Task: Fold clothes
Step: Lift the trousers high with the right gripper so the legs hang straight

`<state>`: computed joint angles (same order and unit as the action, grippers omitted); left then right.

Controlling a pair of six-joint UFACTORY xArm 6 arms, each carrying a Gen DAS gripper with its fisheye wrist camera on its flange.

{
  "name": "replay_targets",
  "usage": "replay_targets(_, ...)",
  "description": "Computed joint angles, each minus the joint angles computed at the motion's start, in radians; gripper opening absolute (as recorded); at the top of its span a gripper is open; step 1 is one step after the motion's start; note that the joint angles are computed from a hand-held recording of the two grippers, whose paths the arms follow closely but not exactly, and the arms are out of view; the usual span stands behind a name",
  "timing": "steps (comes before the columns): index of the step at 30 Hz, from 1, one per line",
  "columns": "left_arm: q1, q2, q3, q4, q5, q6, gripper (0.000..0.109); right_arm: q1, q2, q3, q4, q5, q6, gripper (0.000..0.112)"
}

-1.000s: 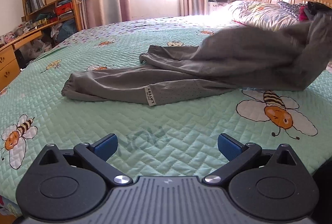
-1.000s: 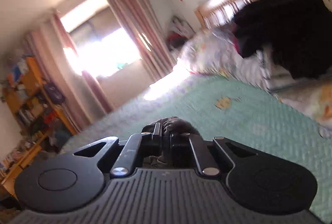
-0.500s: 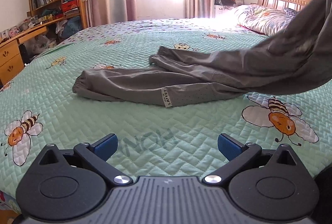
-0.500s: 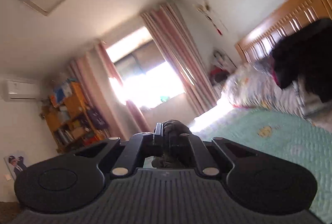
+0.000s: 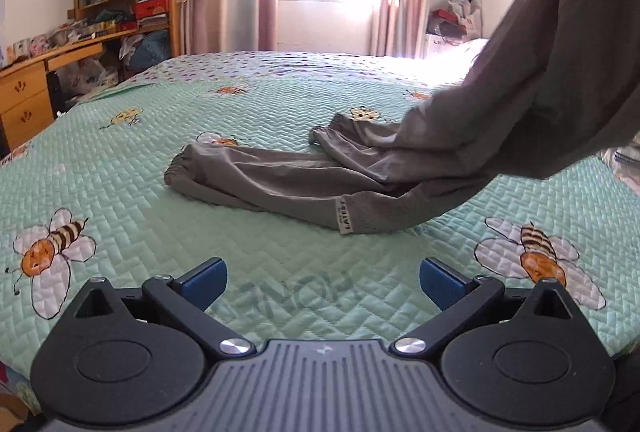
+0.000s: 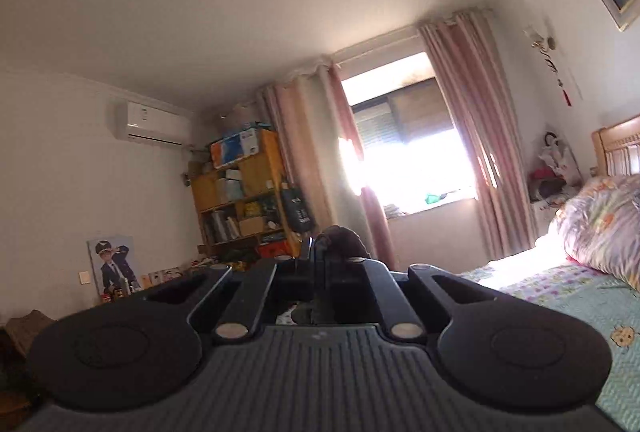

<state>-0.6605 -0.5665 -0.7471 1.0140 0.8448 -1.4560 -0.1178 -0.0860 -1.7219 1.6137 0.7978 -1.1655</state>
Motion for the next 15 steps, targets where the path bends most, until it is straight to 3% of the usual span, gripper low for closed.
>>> replay_targets(5,0.065,-0.087,0.033,0.046,-0.063,-0.021,0.102,0.058,0.077,-0.227,-0.075,0.043,0.106,0.005)
replay_targets(11,0.157,-0.178,0.027,0.157,-0.095,-0.058,0.102,0.074,0.084,-0.358,-0.1,0.07,0.161,0.005)
replay_targets(13,0.184,-0.208,0.039,0.145,-0.107,-0.071,0.102,0.08,0.087,-0.394,-0.102,0.053,0.18,0.006)
replay_targets(15,0.2,-0.253,0.081,0.106,-0.139,-0.108,0.102,0.101,0.13,-0.493,-0.189,0.048,0.281,0.006)
